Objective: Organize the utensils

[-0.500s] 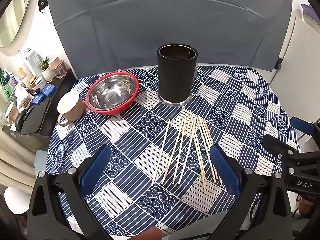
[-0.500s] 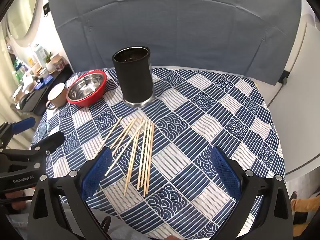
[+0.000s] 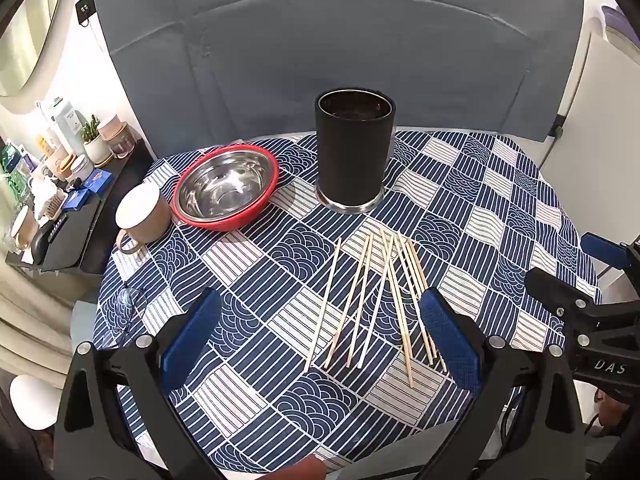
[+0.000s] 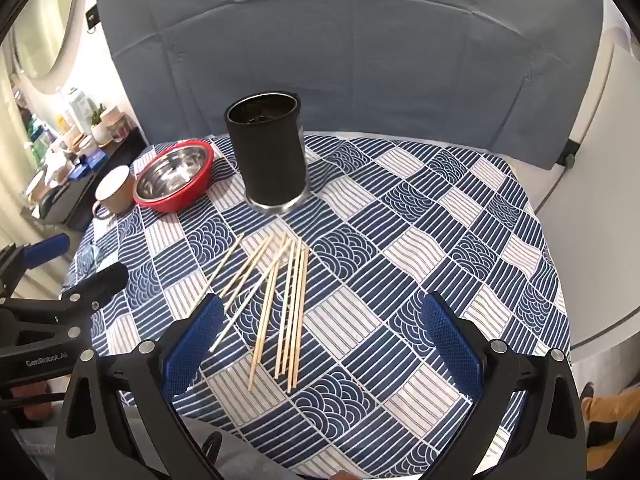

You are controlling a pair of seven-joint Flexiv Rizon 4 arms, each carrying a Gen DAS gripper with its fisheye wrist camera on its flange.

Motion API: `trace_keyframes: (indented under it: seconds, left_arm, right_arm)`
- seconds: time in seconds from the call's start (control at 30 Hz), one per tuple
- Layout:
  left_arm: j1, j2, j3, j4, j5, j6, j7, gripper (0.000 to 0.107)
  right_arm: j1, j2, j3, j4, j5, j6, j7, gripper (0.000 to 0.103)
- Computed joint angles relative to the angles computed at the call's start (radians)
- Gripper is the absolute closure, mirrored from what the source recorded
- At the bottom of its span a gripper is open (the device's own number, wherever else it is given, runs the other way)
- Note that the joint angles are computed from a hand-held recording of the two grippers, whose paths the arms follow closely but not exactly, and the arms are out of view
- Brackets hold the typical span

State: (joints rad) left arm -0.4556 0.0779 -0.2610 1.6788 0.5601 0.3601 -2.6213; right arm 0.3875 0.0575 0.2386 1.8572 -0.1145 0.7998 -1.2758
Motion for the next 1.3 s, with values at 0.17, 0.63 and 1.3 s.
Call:
trace_keyframes:
  seconds: [0.17, 0.63, 1.3]
  left_arm:
    - [0.001, -0.001, 0.001, 0.001, -0.004, 0.004, 0.003, 0.010]
    - [0.003, 0.003, -0.001, 0.003, -0.003, 0.004, 0.005, 0.010]
    - [0.006, 0.008, 0.001, 0.015, -0.014, 0.018, 0.003, 0.010]
  right_arm:
    - [0.000, 0.004, 0.001, 0.003, -0.002, 0.000, -0.001, 0.008]
    - [-0.001, 0.005, 0.000, 0.003, 0.000, 0.000, -0.003, 0.008]
    - [-0.002, 0.013, 0.002, 0.018, -0.029, 0.007, 0.013, 0.008]
